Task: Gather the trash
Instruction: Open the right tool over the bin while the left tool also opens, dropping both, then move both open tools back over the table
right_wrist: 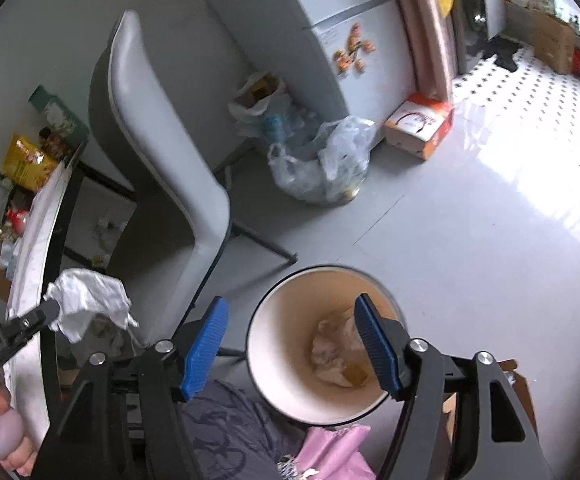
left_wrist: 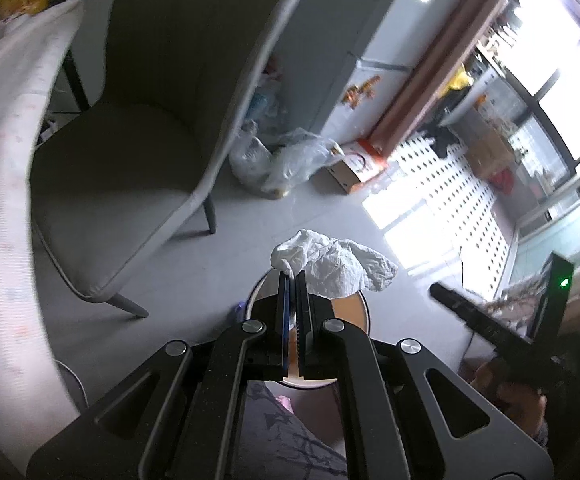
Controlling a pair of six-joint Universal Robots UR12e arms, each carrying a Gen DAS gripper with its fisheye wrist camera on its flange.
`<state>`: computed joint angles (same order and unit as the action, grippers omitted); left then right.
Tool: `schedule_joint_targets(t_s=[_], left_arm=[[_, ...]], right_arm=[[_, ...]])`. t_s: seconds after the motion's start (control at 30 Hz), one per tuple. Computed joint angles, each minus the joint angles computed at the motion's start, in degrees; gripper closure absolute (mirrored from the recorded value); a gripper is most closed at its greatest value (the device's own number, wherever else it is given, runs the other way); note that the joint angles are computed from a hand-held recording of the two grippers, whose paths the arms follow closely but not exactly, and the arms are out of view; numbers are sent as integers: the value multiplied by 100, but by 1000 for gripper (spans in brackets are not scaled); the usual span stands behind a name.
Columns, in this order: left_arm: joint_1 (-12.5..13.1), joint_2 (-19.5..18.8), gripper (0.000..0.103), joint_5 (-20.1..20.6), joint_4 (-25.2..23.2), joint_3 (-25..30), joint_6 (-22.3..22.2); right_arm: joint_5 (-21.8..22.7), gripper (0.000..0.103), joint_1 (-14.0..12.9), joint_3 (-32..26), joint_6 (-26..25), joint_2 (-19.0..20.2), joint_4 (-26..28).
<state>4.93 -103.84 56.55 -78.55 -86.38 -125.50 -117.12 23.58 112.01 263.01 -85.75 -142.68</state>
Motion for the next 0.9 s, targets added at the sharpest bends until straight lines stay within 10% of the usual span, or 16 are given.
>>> schedule_joint_targets(t_s=[0.33,0.4,0.5,0.9], left_arm=[[-431,68,99,488,-513,-174,444],[-470,62,90,499,-682,-147,488],[-446,82,39,357,-689,-164,511],[-147,52,17,-41,-262,41,-41]], right_arm=[[-572,31,143,156,559,-423,636],[-625,31,149,181,577,-470,662],[-640,31,143,186,560,-471,616],[-717,22,207,-88,38,-196,186]])
